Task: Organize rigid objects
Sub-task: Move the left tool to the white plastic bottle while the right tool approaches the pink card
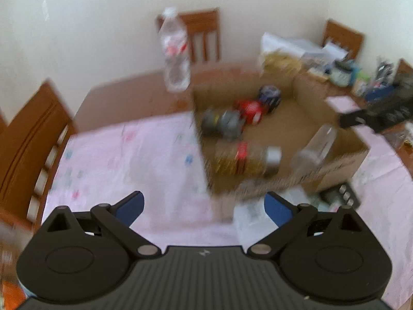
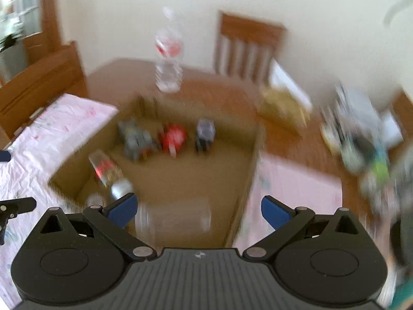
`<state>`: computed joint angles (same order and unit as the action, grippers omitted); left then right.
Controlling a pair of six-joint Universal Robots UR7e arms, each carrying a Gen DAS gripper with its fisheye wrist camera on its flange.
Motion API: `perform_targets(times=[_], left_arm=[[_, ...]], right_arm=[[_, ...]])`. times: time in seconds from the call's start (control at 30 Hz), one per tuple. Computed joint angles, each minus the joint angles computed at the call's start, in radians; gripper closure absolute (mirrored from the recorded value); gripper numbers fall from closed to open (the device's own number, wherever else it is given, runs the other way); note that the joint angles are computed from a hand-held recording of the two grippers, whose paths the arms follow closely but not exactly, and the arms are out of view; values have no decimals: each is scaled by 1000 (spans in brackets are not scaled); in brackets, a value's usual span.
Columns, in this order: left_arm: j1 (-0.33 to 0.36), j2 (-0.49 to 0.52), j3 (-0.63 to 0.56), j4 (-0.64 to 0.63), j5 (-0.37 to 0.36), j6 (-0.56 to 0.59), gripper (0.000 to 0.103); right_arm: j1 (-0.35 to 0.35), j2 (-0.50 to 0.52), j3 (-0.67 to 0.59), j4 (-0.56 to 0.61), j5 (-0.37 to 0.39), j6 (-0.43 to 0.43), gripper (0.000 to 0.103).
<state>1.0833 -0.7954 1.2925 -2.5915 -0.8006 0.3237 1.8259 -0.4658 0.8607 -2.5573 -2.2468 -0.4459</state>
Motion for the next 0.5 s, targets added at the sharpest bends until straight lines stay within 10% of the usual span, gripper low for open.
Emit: perform_targets(times=[0.5], left_arm=[[24,-81,104,-15,-56,32,4]], right_arm=[[2,-9,132,148,-100,552,0]])
